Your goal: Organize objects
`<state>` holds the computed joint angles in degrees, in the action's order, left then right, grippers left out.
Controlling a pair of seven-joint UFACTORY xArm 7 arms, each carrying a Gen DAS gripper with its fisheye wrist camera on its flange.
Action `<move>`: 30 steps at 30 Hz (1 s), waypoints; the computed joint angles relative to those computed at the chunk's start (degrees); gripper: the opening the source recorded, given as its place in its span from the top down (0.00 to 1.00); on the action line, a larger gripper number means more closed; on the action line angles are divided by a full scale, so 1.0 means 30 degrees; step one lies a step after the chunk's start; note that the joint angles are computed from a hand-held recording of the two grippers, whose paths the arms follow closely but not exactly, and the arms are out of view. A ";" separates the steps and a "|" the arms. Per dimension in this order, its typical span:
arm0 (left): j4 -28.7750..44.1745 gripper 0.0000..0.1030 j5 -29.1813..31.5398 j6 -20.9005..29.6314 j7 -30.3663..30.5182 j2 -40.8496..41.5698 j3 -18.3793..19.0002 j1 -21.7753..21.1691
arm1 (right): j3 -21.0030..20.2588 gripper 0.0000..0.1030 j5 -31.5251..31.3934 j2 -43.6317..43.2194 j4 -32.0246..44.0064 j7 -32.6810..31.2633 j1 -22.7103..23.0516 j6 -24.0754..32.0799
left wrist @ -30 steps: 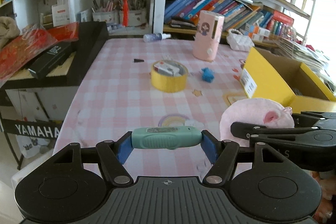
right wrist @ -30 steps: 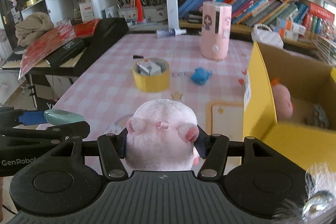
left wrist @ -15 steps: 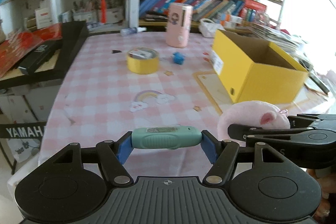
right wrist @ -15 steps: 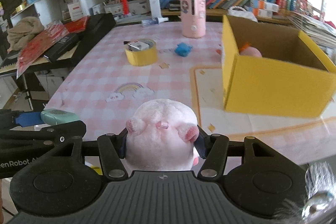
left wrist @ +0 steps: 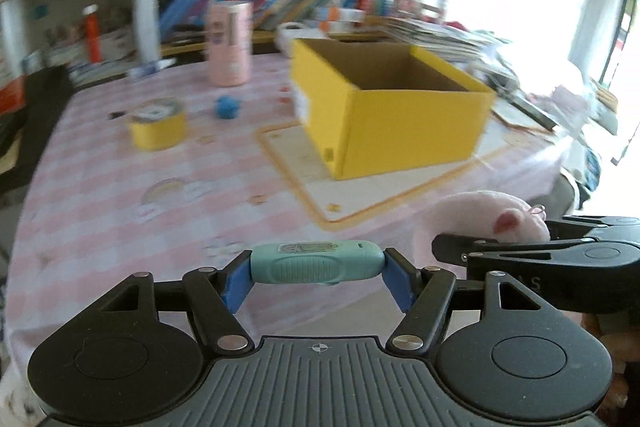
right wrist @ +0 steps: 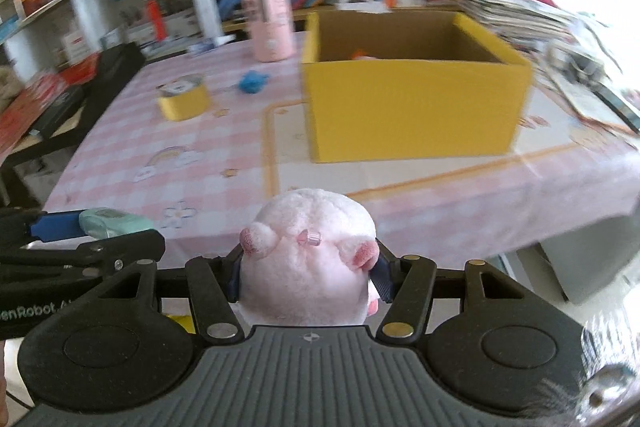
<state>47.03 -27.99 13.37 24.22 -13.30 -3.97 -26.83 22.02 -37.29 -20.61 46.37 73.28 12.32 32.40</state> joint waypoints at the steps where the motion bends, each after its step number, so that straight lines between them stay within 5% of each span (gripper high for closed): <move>1: 0.0107 0.34 -0.0199 0.0016 0.0322 0.0090 0.0044 -0.0247 | -0.0053 0.46 0.0152 -0.0406 -0.0307 0.0196 0.0006 0.0223; 14: 0.2058 0.34 -0.2022 0.0529 0.2832 0.1790 -0.1034 -0.0967 | -0.0048 0.46 0.1772 -0.3765 -0.2626 0.0152 -0.1013 0.1490; 30: 0.4324 0.34 0.0551 -0.0224 0.0491 0.4151 -0.2609 -0.0015 | -0.0894 0.46 0.2622 -0.3502 -0.2862 -0.2307 -0.2686 -0.0148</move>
<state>60.00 -26.34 12.69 25.69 -0.85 -11.80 -26.88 19.34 -29.42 -31.11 37.78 66.36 4.27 31.95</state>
